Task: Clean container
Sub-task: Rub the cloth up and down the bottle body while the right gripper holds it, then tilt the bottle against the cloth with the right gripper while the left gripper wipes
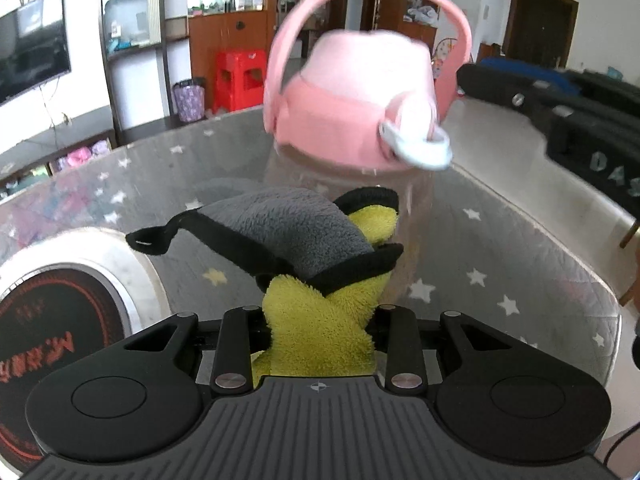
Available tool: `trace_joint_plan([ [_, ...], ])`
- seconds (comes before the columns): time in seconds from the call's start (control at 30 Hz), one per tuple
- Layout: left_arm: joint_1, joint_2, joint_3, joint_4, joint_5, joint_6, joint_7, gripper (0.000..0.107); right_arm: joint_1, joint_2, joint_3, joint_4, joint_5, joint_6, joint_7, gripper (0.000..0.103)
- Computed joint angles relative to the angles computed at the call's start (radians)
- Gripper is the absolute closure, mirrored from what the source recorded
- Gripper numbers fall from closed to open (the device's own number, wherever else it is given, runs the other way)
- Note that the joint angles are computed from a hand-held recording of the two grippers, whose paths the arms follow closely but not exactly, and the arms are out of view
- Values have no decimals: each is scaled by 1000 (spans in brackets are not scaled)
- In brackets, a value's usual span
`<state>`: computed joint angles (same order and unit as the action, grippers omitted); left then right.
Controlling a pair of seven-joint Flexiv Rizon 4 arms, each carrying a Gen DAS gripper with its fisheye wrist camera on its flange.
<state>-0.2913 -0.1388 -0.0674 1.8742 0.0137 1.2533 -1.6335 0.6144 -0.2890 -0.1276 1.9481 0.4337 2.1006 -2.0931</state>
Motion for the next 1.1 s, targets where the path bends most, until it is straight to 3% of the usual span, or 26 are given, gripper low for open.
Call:
trace_joint_plan([
  [0.2, 7, -11, -2, 20, -35, 8, 5, 75, -25, 15, 43, 25, -23, 6, 28, 86],
  [0.37, 11, -5, 6, 40, -37, 8, -15, 75, -79, 35, 121, 82, -91, 36, 98, 79],
  [0.47, 15, 2, 7, 50, -40, 12, -17, 75, -71, 47, 120, 86, -89, 20, 103, 76],
  [0.6, 21, 10, 7, 56, -42, 14, -14, 75, -4, 60, 75, 75, -12, -19, 71, 75],
  [0.73, 28, 19, 10, 65, -42, 18, -15, 75, 50, 63, 25, 48, 45, -61, 68, 66],
  [0.87, 33, 23, 10, 67, -43, 17, -15, 75, 137, 45, -67, 12, 104, -82, 47, 66],
  [1.03, 36, 29, 8, 70, -46, 17, -12, 75, 186, 18, -128, -10, 97, -92, 78, 66],
  [1.1, 35, 19, 9, 73, -36, 31, -18, 75, 207, 6, -154, -21, 88, -108, 89, 72],
])
